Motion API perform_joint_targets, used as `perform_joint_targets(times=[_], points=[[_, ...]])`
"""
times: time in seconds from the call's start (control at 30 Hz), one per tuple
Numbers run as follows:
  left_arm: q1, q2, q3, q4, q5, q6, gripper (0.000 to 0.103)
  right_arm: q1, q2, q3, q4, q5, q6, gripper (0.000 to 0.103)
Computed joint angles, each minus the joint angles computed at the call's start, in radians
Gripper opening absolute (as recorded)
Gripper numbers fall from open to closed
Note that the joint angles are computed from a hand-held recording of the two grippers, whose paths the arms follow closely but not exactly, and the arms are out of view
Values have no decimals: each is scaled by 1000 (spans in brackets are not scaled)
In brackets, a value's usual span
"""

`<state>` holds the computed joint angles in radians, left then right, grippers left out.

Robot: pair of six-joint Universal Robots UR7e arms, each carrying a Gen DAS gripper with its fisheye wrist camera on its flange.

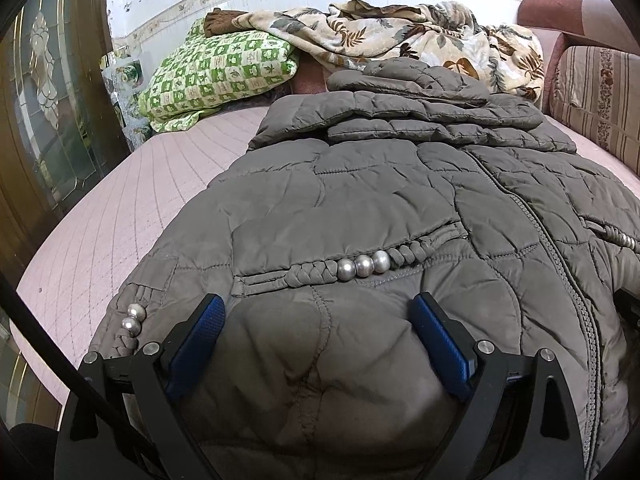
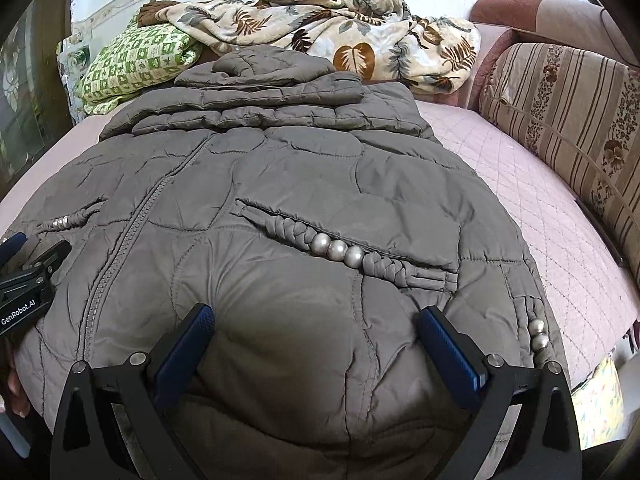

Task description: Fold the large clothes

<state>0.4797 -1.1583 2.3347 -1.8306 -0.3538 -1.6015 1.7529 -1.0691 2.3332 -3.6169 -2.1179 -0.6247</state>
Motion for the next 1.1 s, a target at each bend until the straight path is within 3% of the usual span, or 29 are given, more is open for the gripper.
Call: perform_joint_targets(times=[0.4,0.67,0.8,0.97,1.03,1.1], points=[[-10,-7,11,-22,-3,24,94,-6,3,5,-21,13,-9,103],[-76,-97,43,-25,-94,97,94,-4,-76,25,101,38,29,103],[-124,-175,75,54,-106,-6,94,-19,-173,79,124,127,19,103],[-180,-296,57,379,-118,-322,94,-65,-290,125,101,196,52,103],[-205,-339,40,542,-137,-479,94,-105,-346,136,77,218,107,103],[-218,-390,44,623,-159,-565,94,-152,-404,134,110,233,181,102]])
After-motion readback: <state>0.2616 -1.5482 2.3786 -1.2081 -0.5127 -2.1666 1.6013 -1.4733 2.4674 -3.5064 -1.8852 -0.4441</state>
